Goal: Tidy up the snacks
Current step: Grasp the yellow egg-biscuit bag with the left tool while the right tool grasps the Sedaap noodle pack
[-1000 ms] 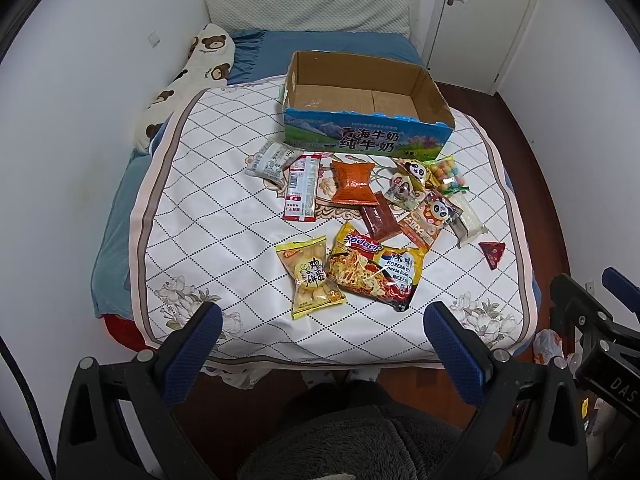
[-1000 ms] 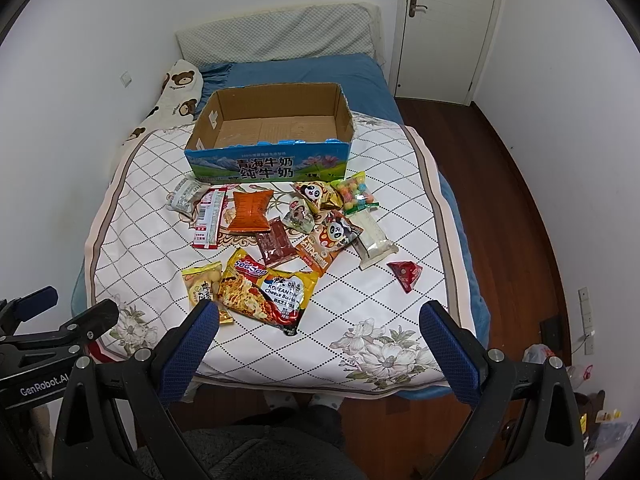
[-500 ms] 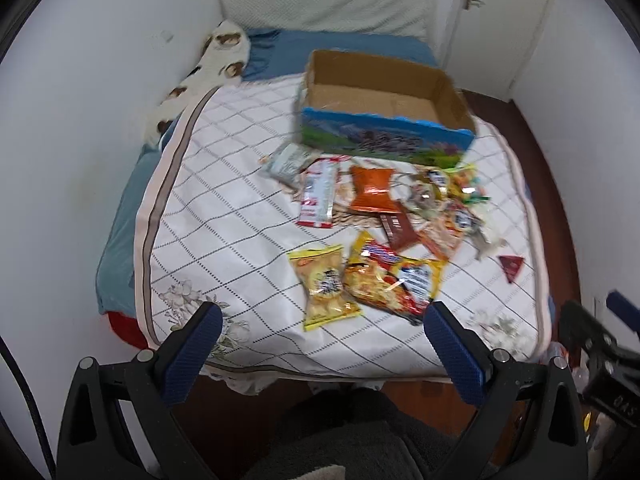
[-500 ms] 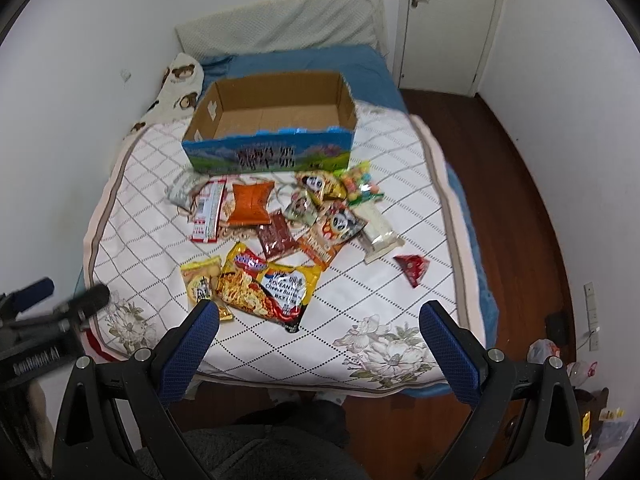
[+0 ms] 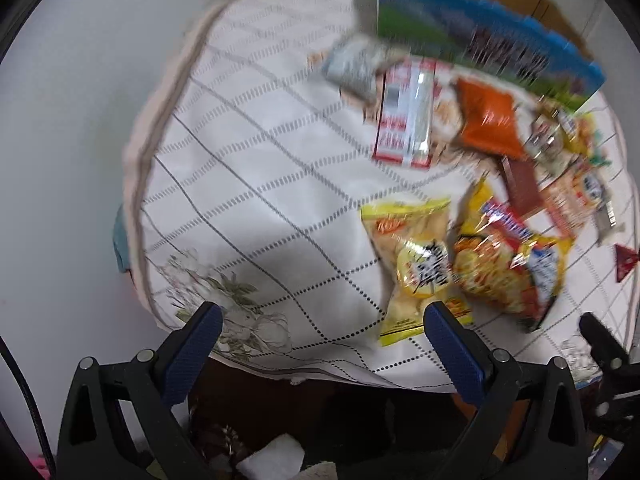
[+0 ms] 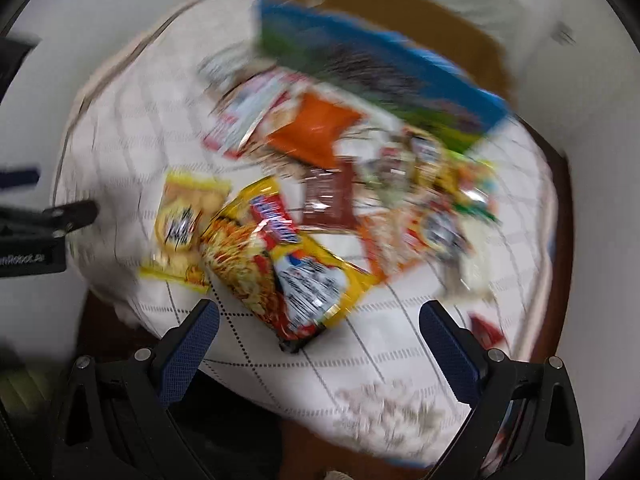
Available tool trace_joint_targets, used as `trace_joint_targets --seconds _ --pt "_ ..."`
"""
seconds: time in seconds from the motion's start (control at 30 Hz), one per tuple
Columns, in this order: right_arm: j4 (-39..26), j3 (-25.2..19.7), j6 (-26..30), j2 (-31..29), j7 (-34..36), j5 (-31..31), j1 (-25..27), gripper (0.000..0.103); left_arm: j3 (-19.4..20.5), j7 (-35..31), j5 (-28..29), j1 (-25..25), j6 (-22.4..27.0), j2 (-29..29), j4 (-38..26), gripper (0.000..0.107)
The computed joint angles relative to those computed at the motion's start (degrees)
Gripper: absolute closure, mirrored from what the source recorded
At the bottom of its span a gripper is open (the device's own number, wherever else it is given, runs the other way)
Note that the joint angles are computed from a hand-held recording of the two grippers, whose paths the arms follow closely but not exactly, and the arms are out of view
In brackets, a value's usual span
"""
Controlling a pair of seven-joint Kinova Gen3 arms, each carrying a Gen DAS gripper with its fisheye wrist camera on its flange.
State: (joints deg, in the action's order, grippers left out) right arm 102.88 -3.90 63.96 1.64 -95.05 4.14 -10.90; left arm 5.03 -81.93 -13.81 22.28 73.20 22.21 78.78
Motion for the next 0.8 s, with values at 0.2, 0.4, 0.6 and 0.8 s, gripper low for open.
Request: trace_joint_targets --seconds 0.2,0.4,0.6,0.8 --pt "-0.98 -1.84 -3.1 10.66 11.34 1.38 -2.92 0.001 -0.46 0.34 0.94 -0.49 -1.48 3.58 1.87 0.005" --pt "-4.8 -1.67 -2.11 20.09 16.58 1.42 -4.79 0.001 -1.14 1.1 1.52 -1.32 -2.08 5.72 2.73 0.005" --pt "-4.84 0.55 -3.8 21.89 11.34 -4.47 -2.37 0.009 -1.2 0.8 2.55 -2.48 -3.89 6.81 3.65 0.005" --pt "-2.6 2.99 -2.64 21.56 -1.25 -14.05 3.87 0.009 -0.6 0.36 5.25 -3.01 -3.11 9.31 1.06 0.005"
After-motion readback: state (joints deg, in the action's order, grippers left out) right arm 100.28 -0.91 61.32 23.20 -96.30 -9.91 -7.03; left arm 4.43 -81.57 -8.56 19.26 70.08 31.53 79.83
